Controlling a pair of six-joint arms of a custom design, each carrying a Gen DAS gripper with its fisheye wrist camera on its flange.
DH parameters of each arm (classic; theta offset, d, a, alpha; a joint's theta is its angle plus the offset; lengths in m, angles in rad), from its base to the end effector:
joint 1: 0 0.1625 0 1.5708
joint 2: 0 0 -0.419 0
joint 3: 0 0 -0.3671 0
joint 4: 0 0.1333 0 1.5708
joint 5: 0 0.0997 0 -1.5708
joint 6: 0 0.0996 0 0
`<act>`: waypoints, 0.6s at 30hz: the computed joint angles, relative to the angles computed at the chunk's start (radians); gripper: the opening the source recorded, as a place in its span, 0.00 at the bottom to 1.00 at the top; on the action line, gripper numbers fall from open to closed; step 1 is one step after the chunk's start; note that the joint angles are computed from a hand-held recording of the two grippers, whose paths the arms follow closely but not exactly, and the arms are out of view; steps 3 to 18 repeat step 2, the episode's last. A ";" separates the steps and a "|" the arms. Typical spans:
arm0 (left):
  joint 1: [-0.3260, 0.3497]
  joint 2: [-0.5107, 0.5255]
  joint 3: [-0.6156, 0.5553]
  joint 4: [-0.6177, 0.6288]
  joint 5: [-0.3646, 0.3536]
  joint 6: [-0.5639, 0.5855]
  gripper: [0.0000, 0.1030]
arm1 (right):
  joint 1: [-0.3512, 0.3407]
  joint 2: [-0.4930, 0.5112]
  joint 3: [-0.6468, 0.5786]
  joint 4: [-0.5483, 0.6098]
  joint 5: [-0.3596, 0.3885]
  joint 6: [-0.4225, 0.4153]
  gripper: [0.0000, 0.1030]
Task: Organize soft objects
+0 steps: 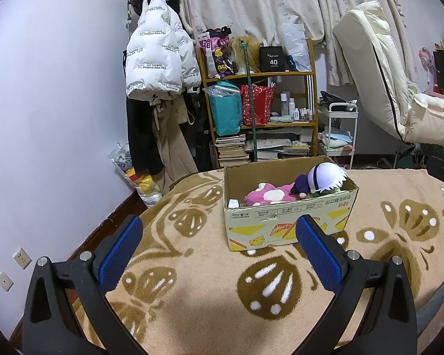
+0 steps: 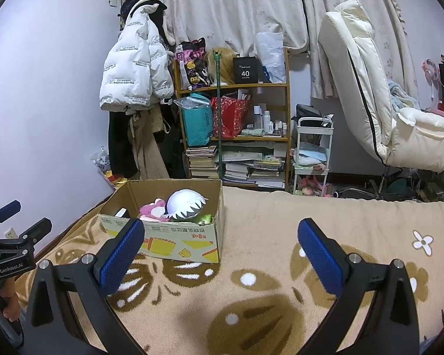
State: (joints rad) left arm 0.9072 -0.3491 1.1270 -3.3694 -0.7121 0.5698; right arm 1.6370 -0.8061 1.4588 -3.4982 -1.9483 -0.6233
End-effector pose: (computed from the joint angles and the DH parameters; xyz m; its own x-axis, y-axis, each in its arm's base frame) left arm -0.3055 -0.7295 0.0992 -0.5944 0.1330 -0.7931 0.7632 0.4039 -0.5043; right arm 0.1426 -0.6914 0.3102 -0.7608 0.0658 0.6456 -0.5707 0.4058 -0.7138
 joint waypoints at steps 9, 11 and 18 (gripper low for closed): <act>0.000 -0.001 0.002 0.000 -0.001 -0.002 0.99 | -0.001 -0.003 0.002 0.003 0.001 0.000 1.00; 0.000 -0.001 0.002 0.000 -0.001 -0.002 0.99 | -0.001 -0.003 0.002 0.003 0.001 0.000 1.00; 0.000 -0.001 0.002 0.000 -0.001 -0.002 0.99 | -0.001 -0.003 0.002 0.003 0.001 0.000 1.00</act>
